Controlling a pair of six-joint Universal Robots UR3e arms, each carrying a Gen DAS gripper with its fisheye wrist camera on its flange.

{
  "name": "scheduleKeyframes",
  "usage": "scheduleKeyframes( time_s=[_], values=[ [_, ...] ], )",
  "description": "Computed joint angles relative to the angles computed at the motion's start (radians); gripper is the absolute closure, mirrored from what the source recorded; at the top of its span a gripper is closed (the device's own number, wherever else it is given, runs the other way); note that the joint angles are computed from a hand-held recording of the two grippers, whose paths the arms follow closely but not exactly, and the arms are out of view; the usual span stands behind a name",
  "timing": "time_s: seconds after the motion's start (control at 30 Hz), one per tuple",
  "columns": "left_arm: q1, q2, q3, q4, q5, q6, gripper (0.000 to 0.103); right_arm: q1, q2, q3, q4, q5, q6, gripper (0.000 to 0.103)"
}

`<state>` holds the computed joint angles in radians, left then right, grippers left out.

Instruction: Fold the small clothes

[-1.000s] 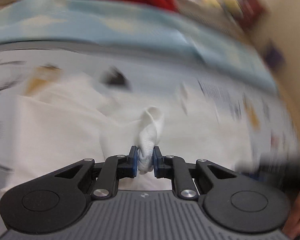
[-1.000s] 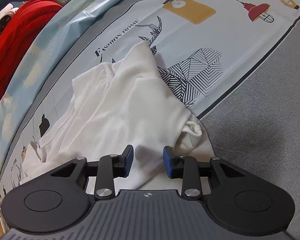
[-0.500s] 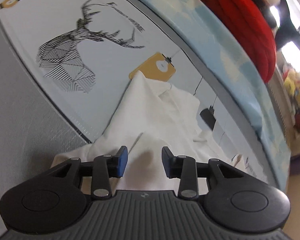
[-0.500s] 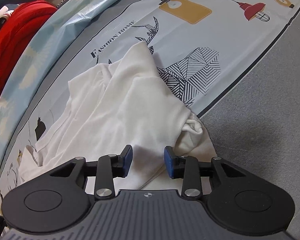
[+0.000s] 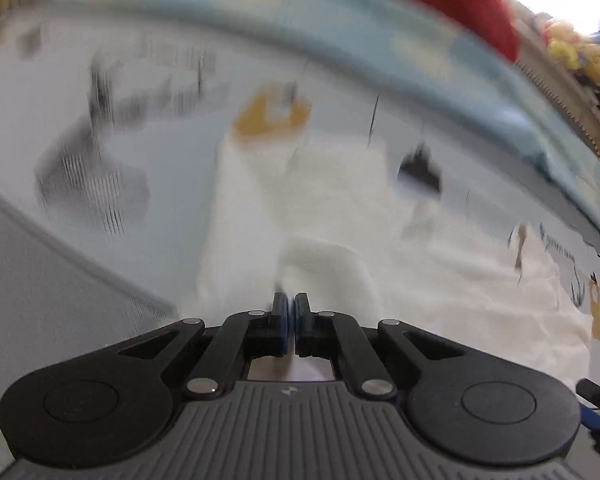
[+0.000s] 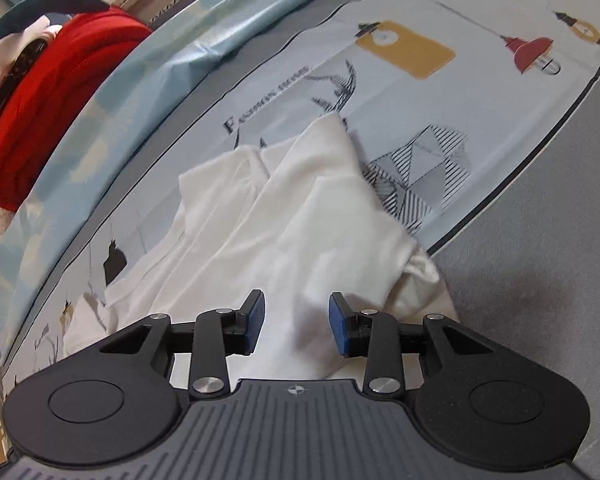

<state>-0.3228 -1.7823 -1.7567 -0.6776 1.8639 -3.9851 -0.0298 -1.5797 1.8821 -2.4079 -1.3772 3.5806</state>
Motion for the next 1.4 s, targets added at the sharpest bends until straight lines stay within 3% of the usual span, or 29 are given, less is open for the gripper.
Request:
scheduleKeyframes(
  time_s=[0.07, 0.13, 0.3, 0.37, 0.53, 0.63, 0.67, 0.7, 0.8, 0.9, 1.0, 1.07, 1.2, 1.27, 1.3, 1.4],
  values=[
    [-0.080, -0.014, 0.053, 0.019, 0.193, 0.032, 0.100, -0.014, 0.002, 0.005, -0.010, 0.006, 0.008, 0.066],
    [-0.112, -0.018, 0.072, 0.026, 0.296, 0.030, 0.100, -0.023, 0.006, 0.010, -0.020, 0.005, 0.019, 0.066],
    [0.008, 0.046, 0.017, -0.157, 0.101, -0.115, 0.098, -0.044, 0.025, 0.023, -0.007, -0.013, 0.050, 0.066],
    [0.015, 0.058, 0.004, -0.149, 0.102, -0.109, 0.098, -0.037, 0.041, 0.004, 0.031, -0.070, 0.075, 0.066],
    [0.021, 0.077, -0.045, -0.018, 0.063, -0.048, 0.089, -0.036, 0.027, 0.018, 0.011, -0.095, 0.097, 0.066],
    [0.080, 0.062, -0.065, -0.005, -0.100, -0.043, 0.082, -0.034, 0.023, 0.024, -0.015, -0.115, 0.103, 0.069],
    [0.100, 0.051, -0.064, -0.029, -0.153, -0.045, 0.075, -0.043, 0.022, 0.030, -0.021, -0.118, 0.111, 0.072],
    [0.111, 0.038, -0.063, -0.052, -0.185, -0.042, 0.075, -0.055, 0.023, 0.033, -0.022, -0.114, 0.130, 0.077],
    [0.111, 0.023, -0.065, -0.049, -0.189, -0.041, 0.075, -0.119, -0.010, 0.081, -0.021, -0.078, 0.208, 0.080],
    [0.101, 0.035, -0.057, -0.044, -0.156, -0.049, 0.075, -0.066, -0.023, 0.047, 0.015, -0.254, 0.279, 0.074],
    [0.084, 0.038, -0.042, -0.047, -0.097, -0.050, 0.075, -0.063, -0.075, 0.091, -0.052, -0.297, 0.313, 0.074],
    [0.094, 0.041, -0.053, -0.040, -0.102, -0.060, 0.075, -0.078, -0.096, 0.134, -0.154, -0.218, 0.268, 0.072],
    [0.149, 0.051, -0.104, -0.045, -0.199, -0.084, 0.075, -0.179, -0.056, 0.178, -0.216, 0.151, 0.139, 0.066],
    [0.174, 0.069, -0.134, -0.044, -0.235, -0.093, 0.075, -0.175, -0.025, 0.153, -0.122, 0.110, 0.169, 0.072],
    [0.179, 0.082, -0.139, -0.047, -0.240, -0.091, 0.075, -0.183, -0.018, 0.153, -0.088, 0.085, 0.182, 0.086],
    [0.173, 0.115, -0.138, -0.043, -0.205, -0.070, 0.075, -0.191, -0.033, 0.156, -0.086, 0.091, 0.212, 0.084]
  ],
)
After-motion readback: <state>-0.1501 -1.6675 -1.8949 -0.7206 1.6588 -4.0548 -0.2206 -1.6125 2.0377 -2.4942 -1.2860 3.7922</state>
